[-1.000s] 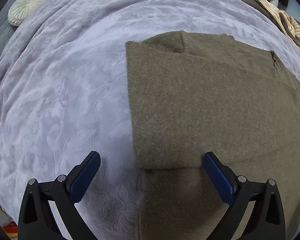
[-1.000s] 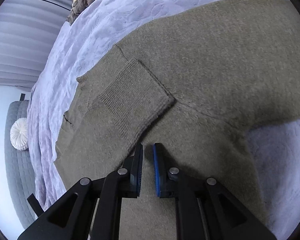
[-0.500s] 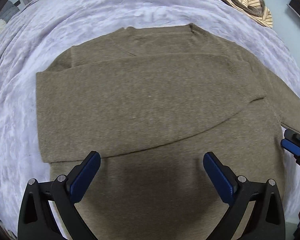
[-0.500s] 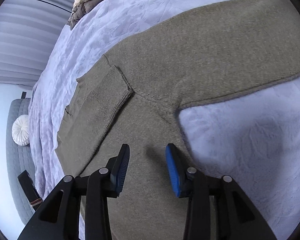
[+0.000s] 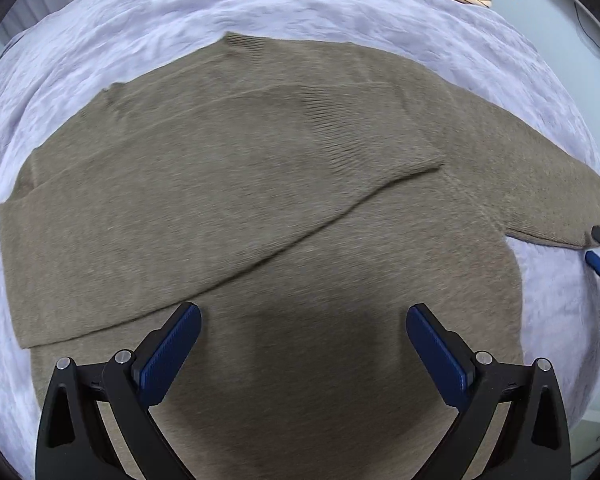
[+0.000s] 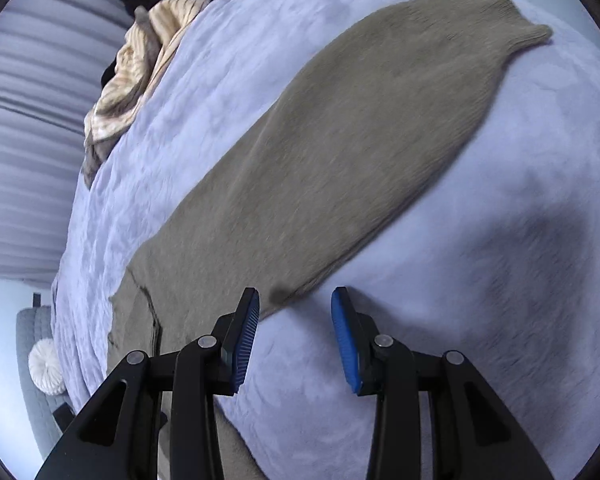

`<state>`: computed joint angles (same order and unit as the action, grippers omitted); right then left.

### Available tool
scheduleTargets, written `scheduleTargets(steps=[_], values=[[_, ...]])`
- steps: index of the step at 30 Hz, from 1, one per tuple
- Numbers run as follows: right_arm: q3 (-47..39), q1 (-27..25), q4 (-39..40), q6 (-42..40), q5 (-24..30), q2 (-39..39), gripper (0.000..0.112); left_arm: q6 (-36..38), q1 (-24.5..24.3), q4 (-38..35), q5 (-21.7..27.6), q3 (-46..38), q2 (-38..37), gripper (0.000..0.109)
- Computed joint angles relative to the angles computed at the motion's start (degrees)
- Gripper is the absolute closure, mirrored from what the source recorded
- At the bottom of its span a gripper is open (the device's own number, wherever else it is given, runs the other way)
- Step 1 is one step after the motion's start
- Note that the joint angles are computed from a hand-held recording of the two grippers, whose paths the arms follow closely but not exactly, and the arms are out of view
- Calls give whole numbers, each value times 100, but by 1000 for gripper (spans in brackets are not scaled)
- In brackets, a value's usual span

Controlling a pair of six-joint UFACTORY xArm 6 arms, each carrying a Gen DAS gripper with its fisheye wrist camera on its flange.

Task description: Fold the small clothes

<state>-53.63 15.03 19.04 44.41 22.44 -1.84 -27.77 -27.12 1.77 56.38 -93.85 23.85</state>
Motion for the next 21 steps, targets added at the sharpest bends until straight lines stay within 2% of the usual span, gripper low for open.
scheduleTargets(steps=[2, 5, 8, 11, 16, 17, 18, 19, 21], values=[[134, -190, 18, 177, -179, -57, 68, -32, -72, -25, 90, -271, 184, 6], [300, -371, 601, -50, -471, -100, 68, -112, -176, -53, 223, -705, 464, 6], [406, -454, 1321, -495, -844, -76, 68, -125, -234, -105, 339, -1063, 688, 6], [383, -452, 2116, -1065, -1065, -6, 68, -150, -281, -111, 560, -1795, 1157, 6], [120, -438, 3369, -2020, -1137, 172, 67, -165, -257, -129, 460, -1723, 1109, 6], [17, -432, 3613, -2262, -1105, 229, 69, -175, -238, -128, 379, -1530, 982, 6], [-131, -407, 3822, -2508, -1071, 318, 83, -184, -214, -128, 357, -1461, 925, 6], [-258, -400, 3904, -2680, -1010, 384, 101, -87, -118, -167, 253, -1214, 766, 6], [-511, -337, 4130, -3040, -956, 512, 104, -64, -36, -182, 208, -1050, 644, 6]])
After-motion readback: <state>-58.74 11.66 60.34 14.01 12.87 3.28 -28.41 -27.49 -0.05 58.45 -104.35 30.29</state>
